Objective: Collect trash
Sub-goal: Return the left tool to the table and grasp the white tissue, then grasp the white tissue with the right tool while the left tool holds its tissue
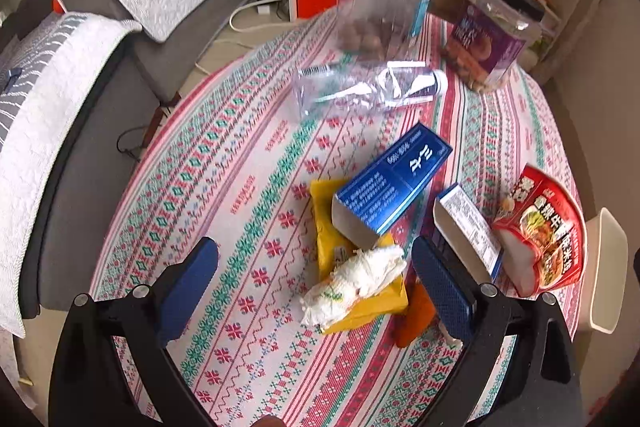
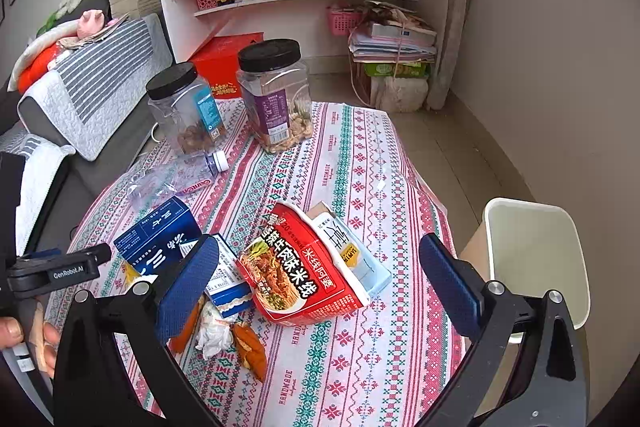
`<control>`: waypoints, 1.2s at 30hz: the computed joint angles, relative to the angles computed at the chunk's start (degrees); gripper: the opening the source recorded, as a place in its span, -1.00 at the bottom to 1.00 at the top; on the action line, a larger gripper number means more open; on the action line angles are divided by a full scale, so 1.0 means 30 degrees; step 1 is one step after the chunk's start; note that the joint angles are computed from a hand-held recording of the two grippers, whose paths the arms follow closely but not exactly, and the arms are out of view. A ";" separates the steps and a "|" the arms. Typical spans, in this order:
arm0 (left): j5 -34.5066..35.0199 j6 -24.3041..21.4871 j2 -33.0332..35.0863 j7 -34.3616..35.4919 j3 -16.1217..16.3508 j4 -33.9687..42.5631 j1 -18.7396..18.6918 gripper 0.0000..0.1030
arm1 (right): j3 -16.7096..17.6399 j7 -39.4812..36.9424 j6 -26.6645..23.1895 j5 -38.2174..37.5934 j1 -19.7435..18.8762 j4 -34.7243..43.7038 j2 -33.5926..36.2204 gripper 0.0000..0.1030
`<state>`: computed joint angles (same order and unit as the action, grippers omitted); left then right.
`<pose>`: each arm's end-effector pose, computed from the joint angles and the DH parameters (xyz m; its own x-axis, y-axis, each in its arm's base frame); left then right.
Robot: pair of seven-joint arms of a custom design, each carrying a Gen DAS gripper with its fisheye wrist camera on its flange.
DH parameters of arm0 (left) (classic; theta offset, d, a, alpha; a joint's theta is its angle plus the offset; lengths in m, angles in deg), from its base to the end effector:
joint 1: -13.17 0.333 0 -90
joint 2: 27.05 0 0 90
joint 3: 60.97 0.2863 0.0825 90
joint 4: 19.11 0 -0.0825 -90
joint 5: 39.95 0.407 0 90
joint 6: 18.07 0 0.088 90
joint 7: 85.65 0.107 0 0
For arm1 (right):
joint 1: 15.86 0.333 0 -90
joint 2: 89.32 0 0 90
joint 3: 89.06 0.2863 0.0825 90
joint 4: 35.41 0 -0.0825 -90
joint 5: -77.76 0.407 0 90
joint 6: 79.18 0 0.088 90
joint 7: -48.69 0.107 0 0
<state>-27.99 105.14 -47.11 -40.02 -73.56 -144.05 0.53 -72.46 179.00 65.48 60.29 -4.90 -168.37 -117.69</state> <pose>0.4641 -0.2181 0.5285 0.2442 -0.9697 0.0055 -0.8903 -0.2264 -0.3952 0.4280 0.2441 0.5646 -0.0018 -0.9991 -0.0420 -0.7208 0.0304 -0.6925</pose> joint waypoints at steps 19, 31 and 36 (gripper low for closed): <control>-0.2236 0.0504 0.0786 0.6081 0.0119 -0.0859 -0.1139 -0.31 | -0.1755 -0.5097 -0.2208 0.3975 0.2385 0.0619 0.1300 0.86; -0.1511 0.1335 -0.3456 0.5602 0.0218 -0.2732 -0.1180 -0.31 | -0.1433 -0.6889 -0.3731 0.6154 0.3644 0.1002 0.2782 0.83; -0.1439 0.1405 -0.3538 0.5554 0.0340 -0.2868 -0.1137 -0.31 | -0.1689 -0.6811 -0.2935 0.7055 0.4071 0.1133 0.3414 0.62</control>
<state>-32.31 109.35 -57.73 -23.35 -72.54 -152.66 -2.89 -77.53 158.56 56.68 81.46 7.31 -164.97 -107.44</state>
